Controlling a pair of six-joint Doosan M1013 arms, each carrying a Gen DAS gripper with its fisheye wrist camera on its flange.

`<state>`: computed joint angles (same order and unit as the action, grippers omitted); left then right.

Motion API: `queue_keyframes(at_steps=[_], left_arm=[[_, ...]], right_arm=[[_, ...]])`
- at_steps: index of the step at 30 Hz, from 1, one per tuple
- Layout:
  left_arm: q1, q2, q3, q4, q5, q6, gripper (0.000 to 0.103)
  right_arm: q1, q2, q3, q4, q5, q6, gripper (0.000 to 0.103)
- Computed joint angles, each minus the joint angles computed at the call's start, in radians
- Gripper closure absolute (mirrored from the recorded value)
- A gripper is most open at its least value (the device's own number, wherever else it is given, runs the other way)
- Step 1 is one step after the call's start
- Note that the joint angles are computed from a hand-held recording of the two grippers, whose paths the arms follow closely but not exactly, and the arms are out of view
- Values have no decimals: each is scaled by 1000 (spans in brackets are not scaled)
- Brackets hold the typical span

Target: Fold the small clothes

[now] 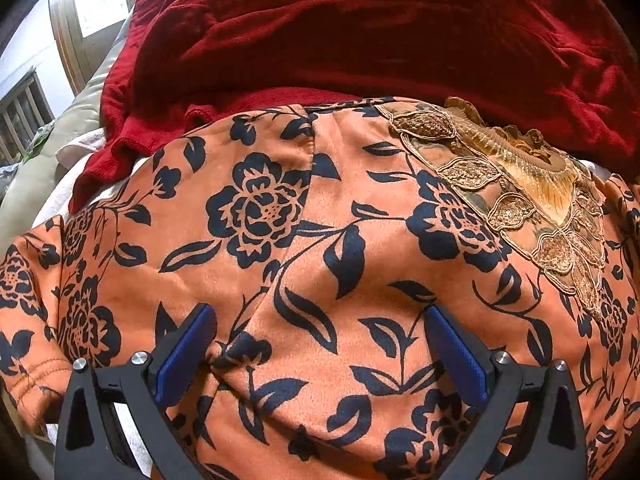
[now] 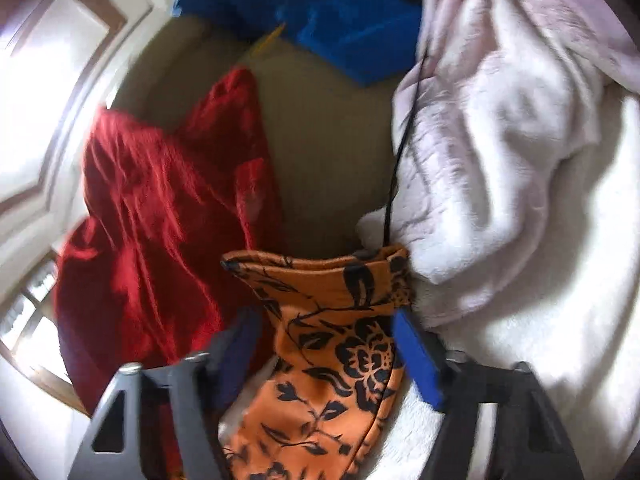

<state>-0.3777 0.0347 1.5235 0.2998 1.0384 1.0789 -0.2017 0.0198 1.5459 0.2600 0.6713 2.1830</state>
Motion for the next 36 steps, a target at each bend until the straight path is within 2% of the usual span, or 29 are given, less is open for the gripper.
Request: queue_keyframes(at_steps=[2,4,5,7,10,11,12,13,15,19,22,23,25,26,27,30,32,36], left_arm=[[8,5,-10,-14,-2,23,0],[19,13,-22,-34,-1,50,0],[23,16,-28,-48,2,68,0],[31,18,-32,-73,7,110,0],[38,17,-34,-95,13,146,0],[38,16,-35,-95,15,152,0],[38,17,-36,-94,17,158,0],[38,17,-37,-94,20,160,0],[34,19,-40,-93,27,153,0],[35,23,-46,-88,39,136,0],[30,26,-47,-78,42,125,0],[29,26,-47,-76,42,125,0],[30,25,-44,-79,41,129,0],[32,25,-47,-85,46,134,0],[34,26,-49,-91,51,140,0],[41,25,-58,-111,66,159,0],[43,15,-55,-111,55,166,0],[36,-24,-37,-56,-7,149,0]], right_arm=[[17,27,-30,-87,63,62,64],[23,31,-27,-98,50,83,65],[29,33,-30,-121,53,104,69],[31,24,-31,-124,29,111,70],[44,18,-50,-207,78,188,67],[48,19,-56,-230,94,200,52],[52,19,-57,-254,103,230,24],[55,16,-53,-274,105,261,18],[35,3,-28,-225,80,242,17],[13,22,-22,-145,70,155,17],[26,37,-21,-206,37,166,17],[34,43,-31,-237,50,172,20],[51,58,-59,-277,95,165,43],[51,60,-64,-250,94,142,68],[53,59,-64,-231,81,133,76],[87,53,-96,-306,104,134,80],[107,43,-113,-301,108,104,83],[128,4,-111,-96,45,-30,85]])
